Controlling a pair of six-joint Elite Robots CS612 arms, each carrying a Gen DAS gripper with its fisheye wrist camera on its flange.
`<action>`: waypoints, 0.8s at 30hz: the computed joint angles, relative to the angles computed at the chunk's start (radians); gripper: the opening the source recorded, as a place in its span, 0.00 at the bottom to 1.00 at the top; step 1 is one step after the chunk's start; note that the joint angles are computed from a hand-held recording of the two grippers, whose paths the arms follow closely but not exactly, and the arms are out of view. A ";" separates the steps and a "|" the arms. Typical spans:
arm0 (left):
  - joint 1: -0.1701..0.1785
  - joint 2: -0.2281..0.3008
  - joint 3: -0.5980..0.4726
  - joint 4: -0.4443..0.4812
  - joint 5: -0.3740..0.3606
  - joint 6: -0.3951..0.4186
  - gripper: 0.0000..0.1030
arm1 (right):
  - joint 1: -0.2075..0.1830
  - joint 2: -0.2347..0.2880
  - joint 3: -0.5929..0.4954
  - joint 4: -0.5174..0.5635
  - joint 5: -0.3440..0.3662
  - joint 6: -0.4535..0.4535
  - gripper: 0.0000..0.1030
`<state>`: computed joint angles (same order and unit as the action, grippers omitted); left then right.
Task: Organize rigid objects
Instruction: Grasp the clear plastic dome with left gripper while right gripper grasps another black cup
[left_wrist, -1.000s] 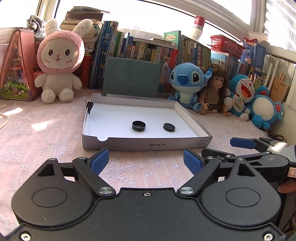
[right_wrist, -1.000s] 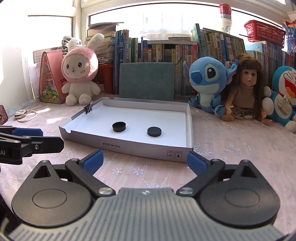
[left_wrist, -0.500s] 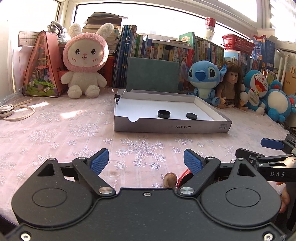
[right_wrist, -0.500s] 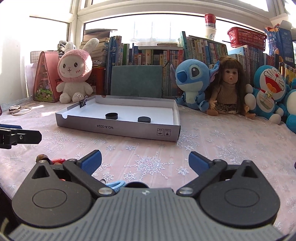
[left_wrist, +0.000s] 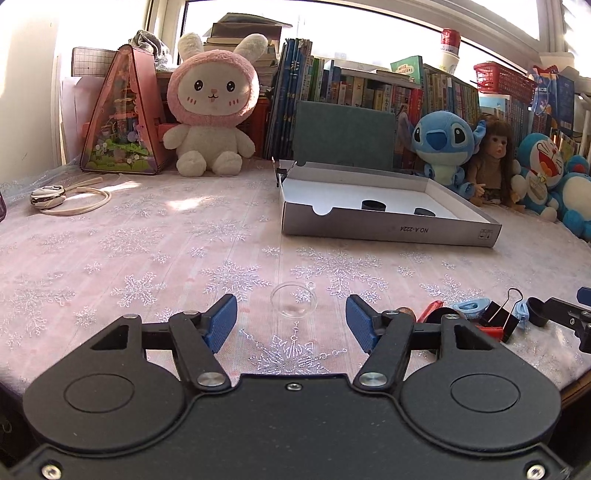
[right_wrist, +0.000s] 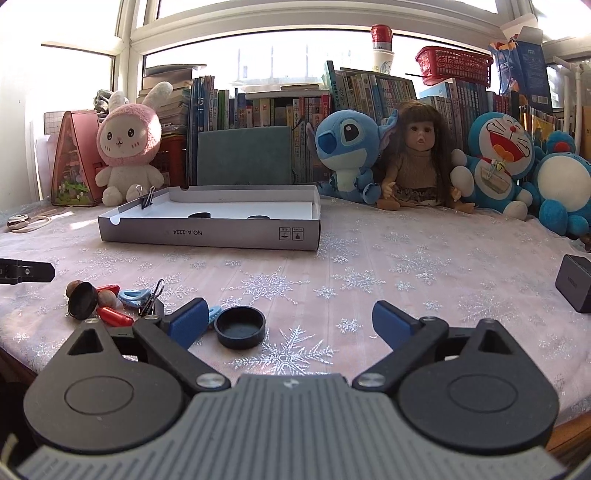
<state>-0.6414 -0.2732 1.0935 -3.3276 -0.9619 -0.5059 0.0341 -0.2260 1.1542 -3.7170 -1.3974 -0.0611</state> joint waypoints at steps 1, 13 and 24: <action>-0.001 0.001 0.001 0.002 0.005 -0.004 0.55 | -0.001 -0.001 0.004 0.002 -0.001 0.002 0.94; 0.001 0.017 -0.034 0.026 -0.004 0.006 0.36 | 0.000 -0.007 0.022 0.008 0.049 -0.053 0.74; -0.004 0.027 -0.054 0.040 0.004 0.033 0.26 | 0.010 -0.008 0.010 0.053 0.061 -0.075 0.39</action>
